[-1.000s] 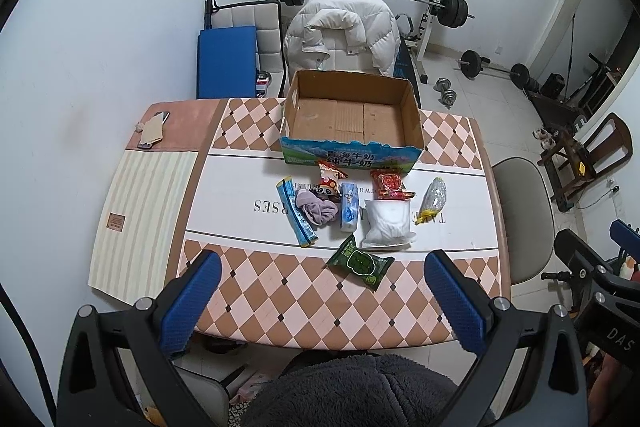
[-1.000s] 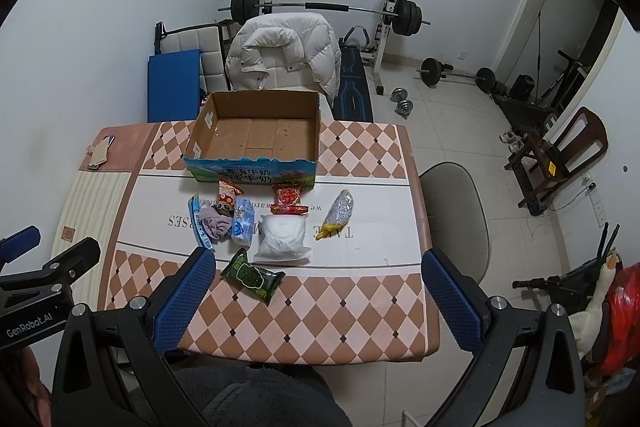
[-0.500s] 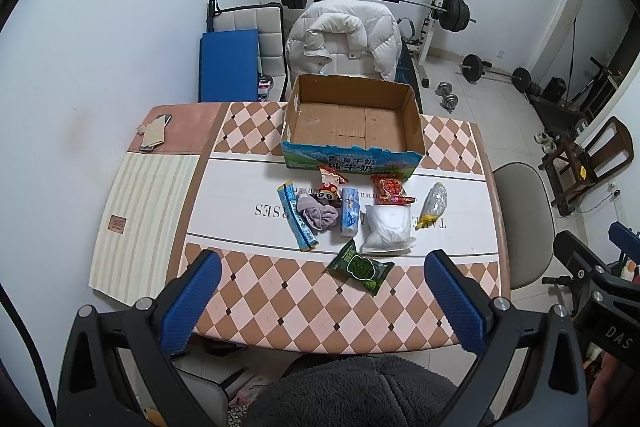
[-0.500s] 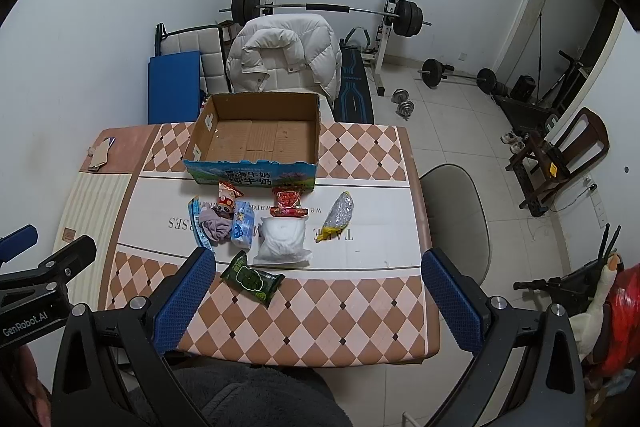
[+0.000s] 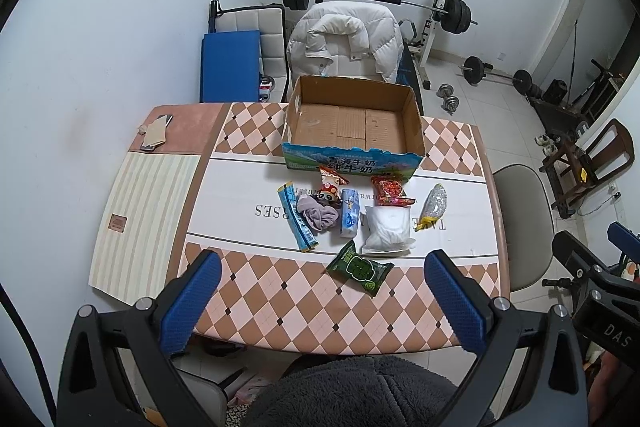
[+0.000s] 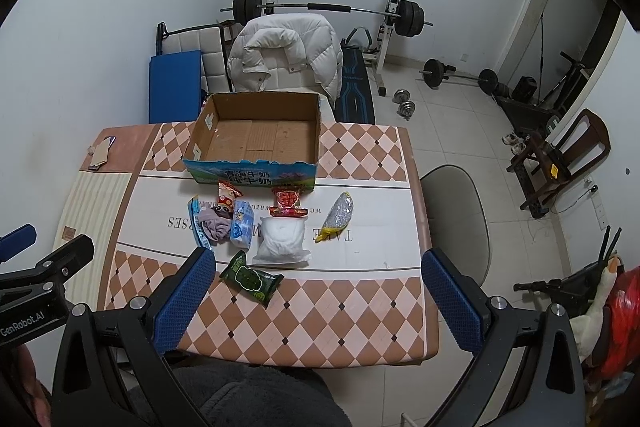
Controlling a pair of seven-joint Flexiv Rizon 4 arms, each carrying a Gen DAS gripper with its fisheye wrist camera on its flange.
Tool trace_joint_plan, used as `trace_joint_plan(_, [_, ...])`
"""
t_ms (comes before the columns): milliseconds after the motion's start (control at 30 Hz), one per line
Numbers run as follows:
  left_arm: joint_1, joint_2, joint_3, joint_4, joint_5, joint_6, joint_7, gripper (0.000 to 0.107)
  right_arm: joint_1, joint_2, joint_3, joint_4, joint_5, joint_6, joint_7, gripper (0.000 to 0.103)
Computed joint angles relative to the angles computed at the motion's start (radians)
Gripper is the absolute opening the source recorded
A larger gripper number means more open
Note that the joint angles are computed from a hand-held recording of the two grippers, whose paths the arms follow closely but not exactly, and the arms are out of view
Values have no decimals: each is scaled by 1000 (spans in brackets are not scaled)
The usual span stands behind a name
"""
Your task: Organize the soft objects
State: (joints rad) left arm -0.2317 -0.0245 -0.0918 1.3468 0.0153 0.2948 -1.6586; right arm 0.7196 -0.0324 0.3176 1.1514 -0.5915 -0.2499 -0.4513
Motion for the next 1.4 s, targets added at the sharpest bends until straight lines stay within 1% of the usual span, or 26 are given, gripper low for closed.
trace_joint_plan(433, [1,-3,0,-6,1,0,3,103,2,-1,-1,-2,-2,0,0,103])
trace_joint_plan(600, [3,-23,-2,-42,4,-8,-8,103,0,-2,-3,-5,-2,5,-6,103])
trace_joint_plan(667, [1,-13,2,-27,6,-2,-6,103,-2,-3,-5,-9,3,9,-8,103])
trace_joint_plan(767, [0,-37,0,-36,30,5,-13,103,-17,-16,-20,-27,30,30,-23,103])
trace_joint_plan(833, [-4,-66,1,-33,57,12,-12,103,-47,-9,-33,8,72,83,-23,103])
trace_joint_plan(900, [-6,-118,3,-52,88,16,-15,103,-92,-12,-51,55,142,142,-36,103])
trace_joint_plan(967, [-10,-173,11,-68,110,17,-20,103,-151,-1,-69,145,235,254,-43,103])
trace_joint_plan(1033, [-6,-236,20,-81,92,13,-19,103,-199,-20,-86,208,319,332,-57,103])
trace_joint_plan(1133, [0,-339,26,-128,45,-10,-9,101,-251,-91,-107,275,415,429,-102,103])
trace_joint_plan(1200, [-6,-405,31,-168,32,-23,1,97,-283,-162,-120,299,495,487,-130,103])
trace_joint_plan(1233, [-12,-450,30,-209,28,-43,9,94,-292,-185,-123,309,517,514,-139,103])
trace_joint_plan(1267, [-16,-486,32,-237,20,-58,17,91,-301,-228,-128,308,540,537,-153,103])
trace_joint_plan(1333, [-28,-575,34,-326,5,-113,19,86,-308,-290,-134,302,551,565,-173,103])
trace_joint_plan(1367, [-27,-620,31,-373,-16,-146,25,86,-309,-326,-137,291,559,573,-175,103])
trace_joint_plan(1400, [-28,-669,29,-429,-35,-192,28,84,-311,-352,-138,283,567,579,-180,103])
